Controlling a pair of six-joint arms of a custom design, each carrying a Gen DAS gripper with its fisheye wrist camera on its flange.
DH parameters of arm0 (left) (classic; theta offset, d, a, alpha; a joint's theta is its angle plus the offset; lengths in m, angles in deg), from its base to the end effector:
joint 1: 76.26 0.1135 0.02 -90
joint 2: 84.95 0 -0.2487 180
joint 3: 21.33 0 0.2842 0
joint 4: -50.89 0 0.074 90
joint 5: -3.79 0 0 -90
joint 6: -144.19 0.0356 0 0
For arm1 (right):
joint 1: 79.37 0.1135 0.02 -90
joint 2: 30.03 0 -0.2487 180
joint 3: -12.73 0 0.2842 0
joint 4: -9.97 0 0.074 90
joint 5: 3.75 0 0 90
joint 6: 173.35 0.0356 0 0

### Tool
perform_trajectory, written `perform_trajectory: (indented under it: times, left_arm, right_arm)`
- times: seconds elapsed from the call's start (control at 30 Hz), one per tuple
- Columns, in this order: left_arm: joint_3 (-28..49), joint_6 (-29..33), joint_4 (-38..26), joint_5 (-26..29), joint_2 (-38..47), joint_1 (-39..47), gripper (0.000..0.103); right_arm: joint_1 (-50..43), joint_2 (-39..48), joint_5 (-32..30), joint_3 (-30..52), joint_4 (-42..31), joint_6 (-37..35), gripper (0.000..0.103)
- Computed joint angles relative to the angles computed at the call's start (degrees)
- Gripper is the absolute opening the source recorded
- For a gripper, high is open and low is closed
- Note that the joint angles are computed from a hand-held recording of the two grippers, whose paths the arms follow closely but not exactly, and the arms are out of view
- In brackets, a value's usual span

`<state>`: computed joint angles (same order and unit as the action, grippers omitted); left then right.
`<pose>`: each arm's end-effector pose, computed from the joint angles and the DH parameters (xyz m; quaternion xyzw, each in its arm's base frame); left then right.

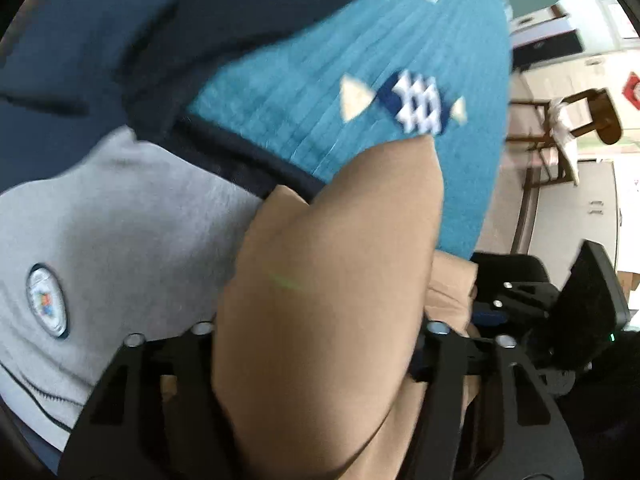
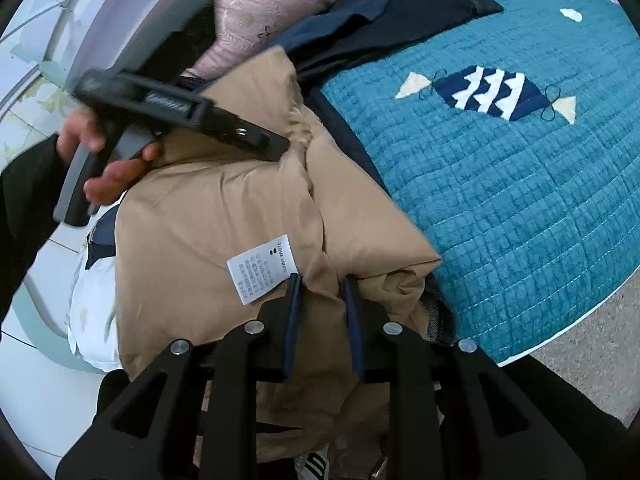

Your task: Fold large clothes

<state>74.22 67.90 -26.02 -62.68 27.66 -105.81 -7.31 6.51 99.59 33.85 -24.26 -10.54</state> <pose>0.3235 -0.1997 0.1533 -0.3541 -0.9121 0.1972 0.0617 0.0585 0.1540 0.1032 0.0462 0.9320 0.2937 0.2073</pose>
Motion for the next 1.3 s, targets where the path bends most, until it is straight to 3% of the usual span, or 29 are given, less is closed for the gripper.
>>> perform_trajectory:
  times: [0.13, 0.27, 0.43, 0.47, 0.53, 0.63, 0.67, 0.7, 0.83, 0.87, 0.9, 0.97, 1.07, 1.17, 1.2, 1.3]
  left_arm:
    - [-13.02, -0.51, 5.78, 3.47, -16.21, 3.61, 0.044]
    - [-23.35, -0.20, 6.79, 8.68, -32.99, 8.10, 0.043]
    - [-29.46, 2.01, 2.92, 12.84, -44.67, 15.49, 0.042]
    - [-30.65, 2.47, 2.16, 13.39, -46.66, 16.70, 0.042]
    - [-33.34, 0.46, 3.05, 13.46, -50.54, 16.09, 0.042]
    - [-35.25, -1.36, 2.93, 13.36, -54.48, 15.14, 0.042]
    - [-35.60, -1.09, 2.52, 13.87, -55.17, 15.42, 0.042]
    - [-35.88, -1.21, 2.56, 13.75, -55.79, 15.25, 0.041]
    - [-36.02, 0.76, 1.20, 14.20, -56.59, 15.84, 0.041]
    - [-36.22, 1.14, 1.11, 14.20, -56.79, 15.93, 0.041]
    - [-36.31, 1.54, 1.04, 14.06, -56.95, 16.04, 0.041]
    - [-36.29, 2.56, 0.73, 14.59, -56.57, 16.61, 0.041]
    - [-36.45, 3.55, 0.72, 15.39, -55.90, 17.71, 0.041]
    - [-36.68, 4.01, 1.23, 16.31, -54.79, 18.51, 0.041]
    - [-36.78, 3.94, 1.56, 16.44, -54.46, 18.57, 0.042]
    - [-36.75, 3.13, 2.44, 16.72, -53.36, 18.75, 0.041]
  right_arm:
    - [3.50, -4.05, 4.19, 0.32, -2.41, -0.01, 0.037]
    - [10.92, -3.67, 13.13, 3.75, -5.35, -0.75, 0.053]
    - [19.98, -6.06, 23.86, 6.31, -10.44, 1.86, 0.072]
    - [22.62, -6.51, 27.12, 6.90, -12.91, 4.47, 0.082]
    - [23.48, -9.46, 27.68, 6.26, -15.15, 4.96, 0.087]
    - [15.34, -18.20, 15.06, 2.02, -11.16, -3.93, 0.088]
    - [10.41, -19.15, 8.49, 1.26, -9.00, -9.16, 0.088]
    - [7.82, -18.41, 6.09, 1.58, -8.35, -12.10, 0.088]
    - [-10.15, -9.43, -13.78, 2.03, 2.47, -29.47, 0.090]
    - [-14.65, -3.85, -19.63, 2.94, 6.62, -34.56, 0.090]
    - [-16.63, 0.49, -21.45, 3.97, 9.08, -37.47, 0.090]
    - [-25.26, 9.44, -35.59, 5.10, 16.53, -44.30, 0.091]
    - [-32.60, 21.22, -49.17, 7.12, 24.23, -47.27, 0.091]
    - [-38.39, 39.22, -63.85, 10.66, 34.92, -47.45, 0.091]
    - [-38.88, 42.36, -65.83, 11.27, 37.30, -46.45, 0.091]
    - [-40.64, 56.28, -79.05, 12.02, 55.26, -36.35, 0.092]
